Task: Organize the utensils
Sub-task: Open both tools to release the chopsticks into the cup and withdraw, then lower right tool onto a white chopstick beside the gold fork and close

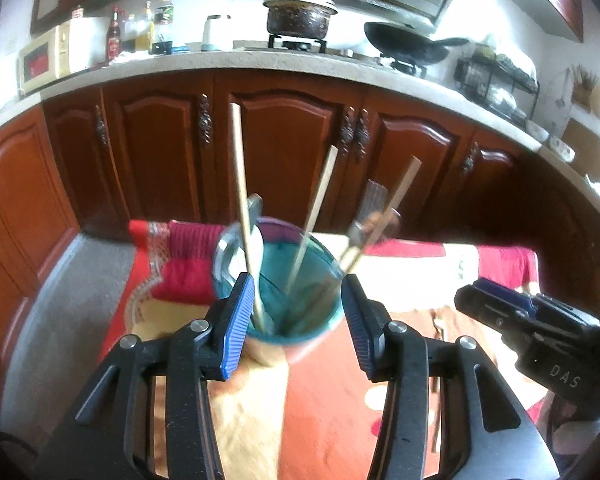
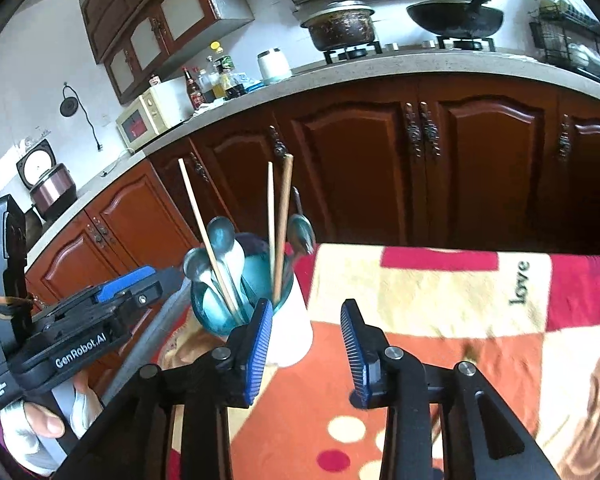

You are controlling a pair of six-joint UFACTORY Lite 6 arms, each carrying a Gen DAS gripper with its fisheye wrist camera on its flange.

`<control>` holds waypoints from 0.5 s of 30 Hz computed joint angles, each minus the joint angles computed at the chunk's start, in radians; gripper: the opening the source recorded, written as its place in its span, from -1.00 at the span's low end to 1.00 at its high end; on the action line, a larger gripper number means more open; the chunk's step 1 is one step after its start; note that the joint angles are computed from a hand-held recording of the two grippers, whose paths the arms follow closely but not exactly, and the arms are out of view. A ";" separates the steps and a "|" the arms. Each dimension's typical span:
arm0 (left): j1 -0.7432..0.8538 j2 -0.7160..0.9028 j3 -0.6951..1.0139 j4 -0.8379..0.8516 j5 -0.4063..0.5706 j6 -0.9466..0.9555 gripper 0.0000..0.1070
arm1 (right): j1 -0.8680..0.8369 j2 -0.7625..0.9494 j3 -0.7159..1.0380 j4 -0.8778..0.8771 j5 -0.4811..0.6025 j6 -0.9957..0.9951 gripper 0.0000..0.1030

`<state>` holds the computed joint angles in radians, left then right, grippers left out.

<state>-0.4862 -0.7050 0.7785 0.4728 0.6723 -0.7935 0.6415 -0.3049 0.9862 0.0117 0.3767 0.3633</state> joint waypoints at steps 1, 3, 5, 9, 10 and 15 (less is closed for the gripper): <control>-0.043 -0.004 -0.006 0.033 0.018 -0.047 -0.16 | -0.002 -0.025 -0.021 -0.015 0.008 0.017 -0.34; -0.149 0.000 -0.010 0.120 0.074 -0.165 -0.16 | -0.002 -0.076 -0.060 -0.042 0.022 0.051 -0.33; -0.261 0.004 -0.015 0.202 0.133 -0.287 -0.16 | -0.010 -0.141 -0.106 -0.064 0.044 0.075 -0.33; -0.416 0.021 -0.023 0.283 0.210 -0.438 -0.16 | -0.017 -0.242 -0.167 -0.110 0.094 0.123 -0.32; -0.450 0.029 -0.024 0.300 0.228 -0.469 -0.16 | -0.023 -0.265 -0.181 -0.111 0.106 0.122 -0.32; -0.559 0.068 -0.025 0.326 0.263 -0.550 -0.16 | -0.071 -0.364 -0.249 -0.077 0.156 0.079 -0.31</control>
